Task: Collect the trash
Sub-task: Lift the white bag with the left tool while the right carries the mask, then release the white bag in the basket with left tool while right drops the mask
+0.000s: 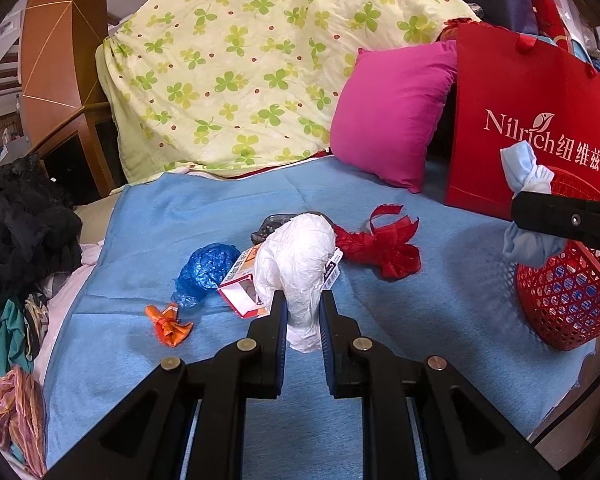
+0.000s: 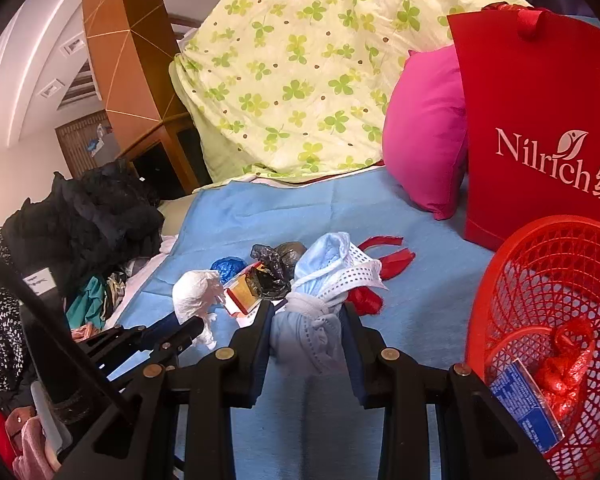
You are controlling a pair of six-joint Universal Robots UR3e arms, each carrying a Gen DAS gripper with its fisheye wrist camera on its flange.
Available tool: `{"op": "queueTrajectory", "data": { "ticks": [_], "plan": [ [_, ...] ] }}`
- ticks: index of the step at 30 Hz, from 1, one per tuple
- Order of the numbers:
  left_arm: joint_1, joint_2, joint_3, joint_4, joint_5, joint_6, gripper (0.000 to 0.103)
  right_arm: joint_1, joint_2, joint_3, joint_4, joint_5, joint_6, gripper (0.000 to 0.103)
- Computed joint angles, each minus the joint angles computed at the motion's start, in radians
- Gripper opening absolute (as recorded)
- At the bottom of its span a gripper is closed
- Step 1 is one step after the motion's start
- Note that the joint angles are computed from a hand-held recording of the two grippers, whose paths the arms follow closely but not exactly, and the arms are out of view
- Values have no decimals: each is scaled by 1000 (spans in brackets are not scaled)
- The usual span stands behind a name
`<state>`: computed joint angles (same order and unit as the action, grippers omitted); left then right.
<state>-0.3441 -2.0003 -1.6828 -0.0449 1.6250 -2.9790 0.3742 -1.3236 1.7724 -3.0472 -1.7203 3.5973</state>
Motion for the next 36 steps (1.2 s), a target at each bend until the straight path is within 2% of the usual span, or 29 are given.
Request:
{"op": "queueTrajectory", "data": {
  "ticks": [18, 26, 36],
  "plan": [
    [-60, -20, 25, 1, 62, 2, 16, -17, -86, 104, -67, -41, -27, 35],
    [-134, -2, 41, -22, 113, -21, 16, -71, -177, 210, -133, -17, -9, 35],
    [-255, -29, 197, -110, 174, -12, 17, -201, -351, 386, -194, 56, 17, 36]
  ]
}}
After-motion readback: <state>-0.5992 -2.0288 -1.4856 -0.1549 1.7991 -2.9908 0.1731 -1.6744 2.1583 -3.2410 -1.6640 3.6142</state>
